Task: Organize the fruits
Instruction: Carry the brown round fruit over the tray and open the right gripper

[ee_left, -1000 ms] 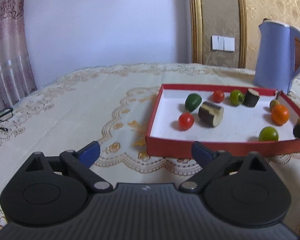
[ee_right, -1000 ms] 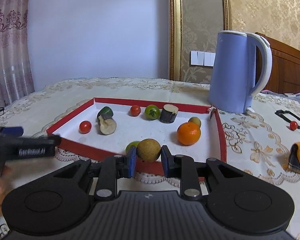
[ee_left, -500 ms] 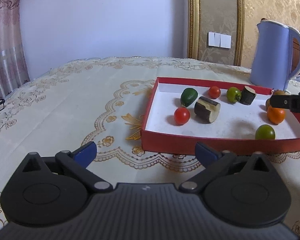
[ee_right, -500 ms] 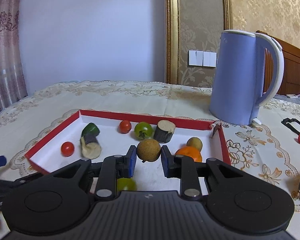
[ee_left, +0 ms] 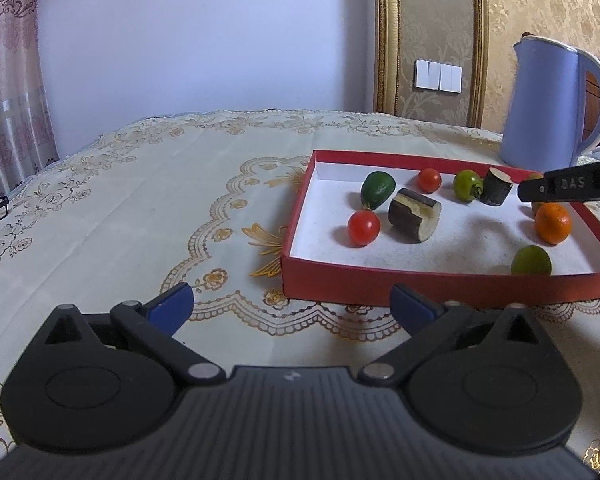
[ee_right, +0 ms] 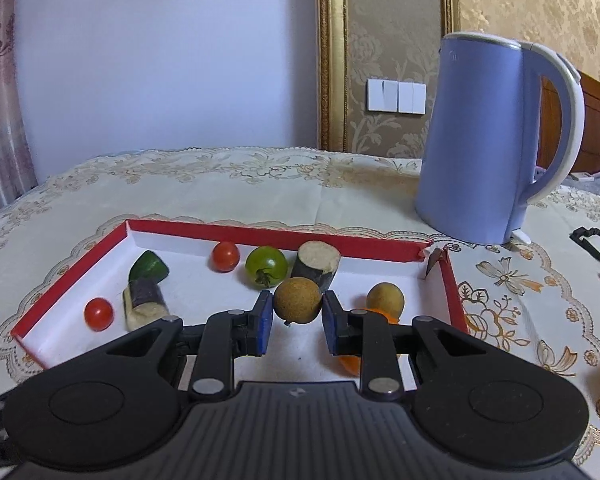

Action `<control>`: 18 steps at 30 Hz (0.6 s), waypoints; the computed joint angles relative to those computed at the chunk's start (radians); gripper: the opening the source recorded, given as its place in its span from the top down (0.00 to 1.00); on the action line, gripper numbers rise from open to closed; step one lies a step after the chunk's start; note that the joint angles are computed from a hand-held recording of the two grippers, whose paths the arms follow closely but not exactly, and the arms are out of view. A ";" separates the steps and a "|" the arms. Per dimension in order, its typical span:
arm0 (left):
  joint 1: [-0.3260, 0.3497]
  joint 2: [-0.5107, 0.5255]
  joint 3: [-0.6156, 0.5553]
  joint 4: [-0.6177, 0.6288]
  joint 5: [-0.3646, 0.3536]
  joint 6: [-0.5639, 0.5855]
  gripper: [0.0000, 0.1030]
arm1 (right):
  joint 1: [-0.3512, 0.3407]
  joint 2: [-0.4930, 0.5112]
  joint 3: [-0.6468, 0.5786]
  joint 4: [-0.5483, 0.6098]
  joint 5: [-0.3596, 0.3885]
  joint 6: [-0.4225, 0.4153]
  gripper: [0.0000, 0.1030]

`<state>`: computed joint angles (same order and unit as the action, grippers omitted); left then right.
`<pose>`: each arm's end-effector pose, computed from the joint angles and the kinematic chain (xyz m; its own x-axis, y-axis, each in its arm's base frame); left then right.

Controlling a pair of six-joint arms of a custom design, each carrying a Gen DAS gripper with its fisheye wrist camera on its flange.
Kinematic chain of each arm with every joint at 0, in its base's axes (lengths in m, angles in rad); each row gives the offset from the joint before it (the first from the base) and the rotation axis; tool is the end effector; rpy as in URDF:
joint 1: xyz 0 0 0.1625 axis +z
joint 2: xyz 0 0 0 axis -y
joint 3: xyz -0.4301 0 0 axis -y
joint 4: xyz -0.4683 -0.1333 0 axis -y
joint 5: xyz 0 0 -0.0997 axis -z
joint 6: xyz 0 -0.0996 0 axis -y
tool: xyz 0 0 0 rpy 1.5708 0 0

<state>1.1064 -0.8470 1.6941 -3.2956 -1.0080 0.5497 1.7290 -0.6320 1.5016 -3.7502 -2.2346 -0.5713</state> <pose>-0.1573 -0.7303 0.1567 -0.6520 0.3085 -0.6926 0.7351 0.4809 -0.4779 0.1893 -0.7300 0.1349 -0.7112 0.2523 0.6562 -0.5055 0.4651 -0.7267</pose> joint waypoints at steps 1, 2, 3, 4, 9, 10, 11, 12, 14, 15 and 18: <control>0.000 0.000 -0.001 0.000 0.000 -0.002 0.00 | -0.001 0.003 -0.008 0.006 -0.005 0.000 0.75; 0.001 0.000 -0.001 0.002 -0.002 -0.003 0.00 | -0.001 0.008 -0.016 0.009 -0.010 -0.002 0.75; 0.002 -0.001 -0.002 0.007 -0.004 -0.005 0.00 | -0.002 0.011 -0.023 0.009 -0.013 -0.003 0.75; 0.002 -0.002 -0.001 0.009 -0.005 -0.006 0.00 | -0.003 0.013 -0.026 0.011 -0.014 -0.001 0.75; 0.001 -0.001 -0.001 0.005 -0.002 -0.003 0.00 | -0.004 0.021 -0.043 0.022 -0.022 0.006 0.75; 0.001 -0.002 0.000 0.006 -0.003 -0.003 0.00 | -0.004 0.023 -0.047 0.025 -0.024 0.007 0.75; 0.001 -0.002 0.000 0.006 -0.003 -0.003 0.00 | -0.004 0.026 -0.052 0.029 -0.026 0.007 0.75; 0.001 -0.002 0.000 0.005 -0.002 -0.002 0.00 | -0.005 0.029 -0.058 0.030 -0.028 0.007 0.75; 0.001 -0.002 0.001 0.005 -0.003 -0.002 0.00 | -0.005 0.034 -0.067 0.031 -0.035 0.010 0.75; 0.001 -0.002 0.001 0.005 -0.003 -0.002 0.00 | -0.006 0.035 -0.068 0.035 -0.035 0.011 0.75; 0.001 -0.002 0.001 0.004 -0.003 -0.002 0.00 | -0.005 0.046 -0.081 0.024 -0.049 0.001 0.75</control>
<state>1.1073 -0.8489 1.6950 -3.2912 -1.0107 0.5476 1.7237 -0.5857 1.4205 -3.7264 -2.2834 -0.5701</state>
